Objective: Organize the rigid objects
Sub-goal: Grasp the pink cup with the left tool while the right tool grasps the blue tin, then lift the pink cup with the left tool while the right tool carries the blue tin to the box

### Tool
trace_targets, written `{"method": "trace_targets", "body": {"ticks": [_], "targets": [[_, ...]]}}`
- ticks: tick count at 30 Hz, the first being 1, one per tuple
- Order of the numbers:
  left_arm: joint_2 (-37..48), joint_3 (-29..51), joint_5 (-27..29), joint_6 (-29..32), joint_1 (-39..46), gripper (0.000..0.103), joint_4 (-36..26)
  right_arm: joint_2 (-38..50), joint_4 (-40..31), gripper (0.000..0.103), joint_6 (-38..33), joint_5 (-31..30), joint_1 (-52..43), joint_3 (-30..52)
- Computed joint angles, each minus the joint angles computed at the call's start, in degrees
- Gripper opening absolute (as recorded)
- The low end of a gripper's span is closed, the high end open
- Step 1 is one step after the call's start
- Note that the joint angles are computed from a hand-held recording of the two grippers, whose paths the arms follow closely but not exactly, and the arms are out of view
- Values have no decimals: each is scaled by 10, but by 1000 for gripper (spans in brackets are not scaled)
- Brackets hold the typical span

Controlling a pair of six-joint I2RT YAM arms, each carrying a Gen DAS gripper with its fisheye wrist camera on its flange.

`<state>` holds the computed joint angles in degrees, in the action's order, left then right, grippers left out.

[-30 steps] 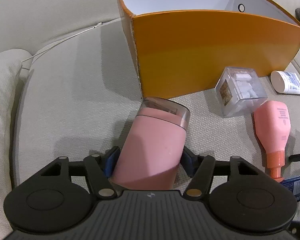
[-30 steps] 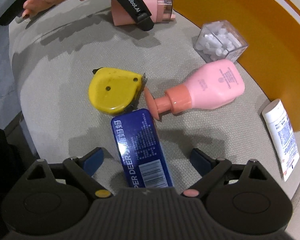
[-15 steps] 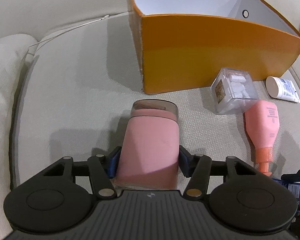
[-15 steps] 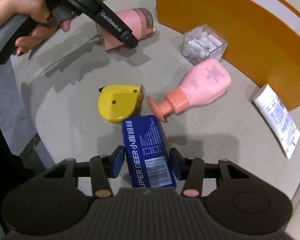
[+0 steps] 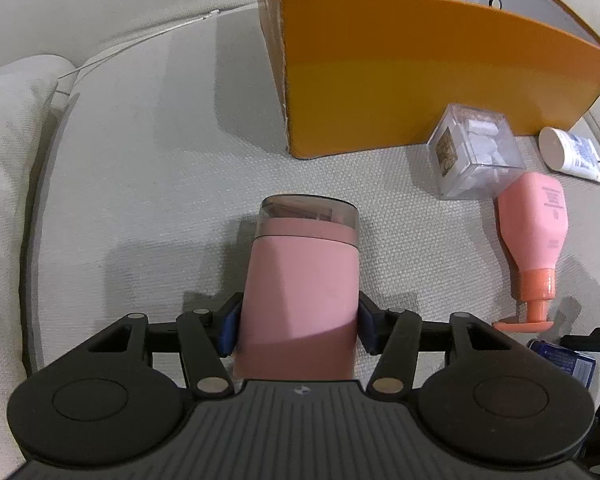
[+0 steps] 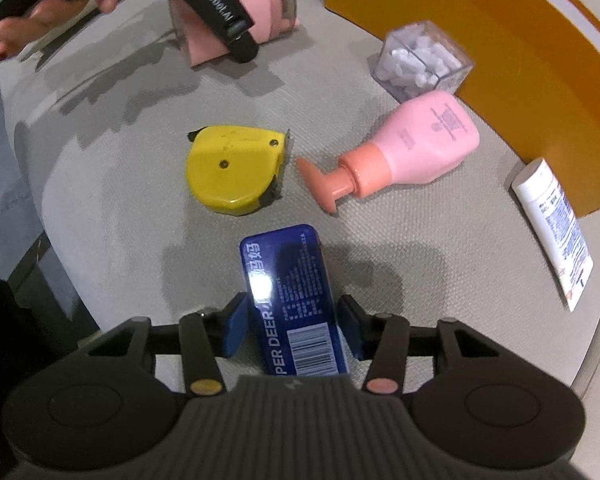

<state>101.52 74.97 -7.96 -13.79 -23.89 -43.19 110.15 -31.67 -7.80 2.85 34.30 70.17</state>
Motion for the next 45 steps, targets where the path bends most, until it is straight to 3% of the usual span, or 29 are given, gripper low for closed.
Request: {"method": "trace_targets", "body": {"ticks": [6, 18, 31, 37, 45], "targets": [[-8, -5, 8, -7, 4, 64, 2, 3, -8, 51, 14, -6, -8, 11], [-99, -61, 42, -39, 26, 63, 11, -92, 8, 50, 96, -132, -98, -48], [-197, -87, 50, -120, -13, 63, 18, -177, 4, 50, 144, -131, -123, -68], [-191, 17, 20, -127, -55, 63, -18, -205, -69, 50, 129, -130, -152, 3], [-80, 241, -47, -109, -107, 63, -78, -192, -192, 50, 101, -116, -186, 181]]}}
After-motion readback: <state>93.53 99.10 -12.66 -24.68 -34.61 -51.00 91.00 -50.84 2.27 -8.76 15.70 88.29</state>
